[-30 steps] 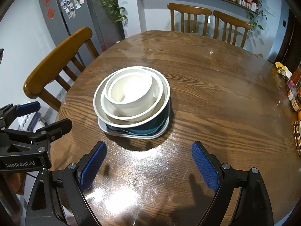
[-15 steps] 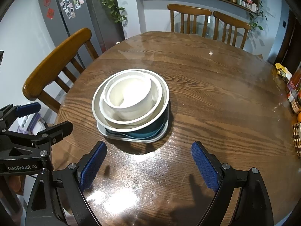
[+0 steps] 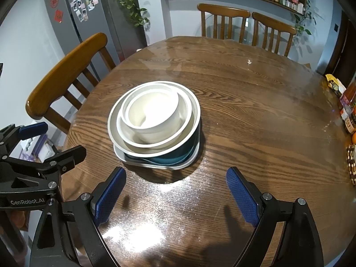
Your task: Organize plates and bowls
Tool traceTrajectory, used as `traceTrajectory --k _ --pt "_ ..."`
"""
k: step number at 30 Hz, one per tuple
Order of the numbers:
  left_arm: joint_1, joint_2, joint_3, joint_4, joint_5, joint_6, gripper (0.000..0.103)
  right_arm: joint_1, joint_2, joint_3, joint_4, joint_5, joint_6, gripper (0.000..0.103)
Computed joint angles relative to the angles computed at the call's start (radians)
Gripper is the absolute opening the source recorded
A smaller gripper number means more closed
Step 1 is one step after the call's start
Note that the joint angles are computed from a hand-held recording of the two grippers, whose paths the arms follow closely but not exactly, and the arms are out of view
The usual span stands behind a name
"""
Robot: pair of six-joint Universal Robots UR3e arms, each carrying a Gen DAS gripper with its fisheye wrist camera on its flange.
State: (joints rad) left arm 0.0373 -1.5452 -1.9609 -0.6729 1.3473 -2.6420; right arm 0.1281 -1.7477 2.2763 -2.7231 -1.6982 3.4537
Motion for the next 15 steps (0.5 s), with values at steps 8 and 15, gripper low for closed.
traceTrajectory --k 8,15 --pt "0.014 0.012 -0.021 -0.004 -0.010 0.020 0.102 0.019 0.014 -0.004 -0.004 -0.009 0.007 0.092" --pt "0.015 0.017 -0.034 0.001 -0.011 0.025 0.102 0.030 0.021 -0.006 -0.004 -0.015 0.018 0.092"
